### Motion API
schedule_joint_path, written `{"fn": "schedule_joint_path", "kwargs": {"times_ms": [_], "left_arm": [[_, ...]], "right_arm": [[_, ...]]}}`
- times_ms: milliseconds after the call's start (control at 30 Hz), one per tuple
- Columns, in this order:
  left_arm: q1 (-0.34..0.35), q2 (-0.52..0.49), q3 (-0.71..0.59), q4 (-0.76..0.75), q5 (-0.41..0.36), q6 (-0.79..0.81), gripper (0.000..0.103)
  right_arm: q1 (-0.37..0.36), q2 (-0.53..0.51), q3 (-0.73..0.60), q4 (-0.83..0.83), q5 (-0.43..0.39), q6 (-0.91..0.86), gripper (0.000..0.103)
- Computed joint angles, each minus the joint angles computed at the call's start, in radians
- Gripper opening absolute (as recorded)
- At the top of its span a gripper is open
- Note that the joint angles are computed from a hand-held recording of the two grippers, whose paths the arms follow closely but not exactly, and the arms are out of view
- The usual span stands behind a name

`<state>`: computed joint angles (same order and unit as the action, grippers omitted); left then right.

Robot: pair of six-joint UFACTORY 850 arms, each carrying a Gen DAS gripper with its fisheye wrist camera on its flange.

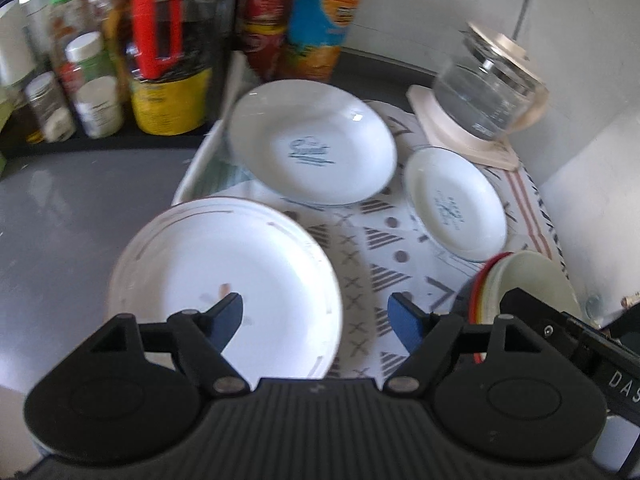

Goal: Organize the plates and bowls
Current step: 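Move both grippers toward the white 'Sweet' plate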

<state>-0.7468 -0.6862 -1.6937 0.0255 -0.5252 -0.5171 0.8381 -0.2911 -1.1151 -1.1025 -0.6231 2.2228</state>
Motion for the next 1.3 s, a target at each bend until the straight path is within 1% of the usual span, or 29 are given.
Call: {"fn": "schedule_joint_path", "kwargs": {"times_ms": [267, 467, 600, 733, 800, 867, 1000, 1100, 1200, 1300], "left_arm": [[0.029, 0.054, 0.090, 0.055, 0.018, -0.110, 0.078], [0.042, 0.078, 0.128, 0.103, 0.008, -0.209, 0.078], [0.044, 0.073, 0.126, 0.142, -0.013, -0.280, 0.078], [0.042, 0.057, 0.109, 0.183, -0.028, -0.370, 0.078], [0.038, 0.043, 0.088, 0.214, -0.054, -0.437, 0.078], [0.035, 0.038, 0.082, 0.232, -0.057, -0.502, 0.078], [0.025, -0.002, 0.025, 0.244, -0.093, -0.558, 0.078], [0.018, -0.024, -0.005, 0.260, -0.082, -0.621, 0.078], [0.008, -0.055, -0.050, 0.286, -0.089, -0.690, 0.078], [0.001, -0.079, -0.086, 0.326, -0.080, -0.761, 0.077]], "right_arm": [[-0.001, -0.061, -0.078, 0.029, 0.065, -0.154, 0.101], [-0.013, -0.102, -0.134, 0.096, 0.106, -0.303, 0.101], [-0.027, -0.124, -0.165, 0.135, 0.138, -0.421, 0.101], [-0.054, -0.139, -0.180, 0.183, 0.198, -0.551, 0.102], [-0.072, -0.144, -0.186, 0.237, 0.224, -0.642, 0.102], [-0.090, -0.146, -0.188, 0.282, 0.252, -0.713, 0.102], [-0.126, -0.146, -0.186, 0.351, 0.297, -0.853, 0.102], [-0.159, -0.145, -0.181, 0.420, 0.333, -0.959, 0.102], [-0.188, -0.150, -0.184, 0.464, 0.348, -1.049, 0.102], [-0.220, -0.156, -0.187, 0.540, 0.371, -1.155, 0.102]]}}
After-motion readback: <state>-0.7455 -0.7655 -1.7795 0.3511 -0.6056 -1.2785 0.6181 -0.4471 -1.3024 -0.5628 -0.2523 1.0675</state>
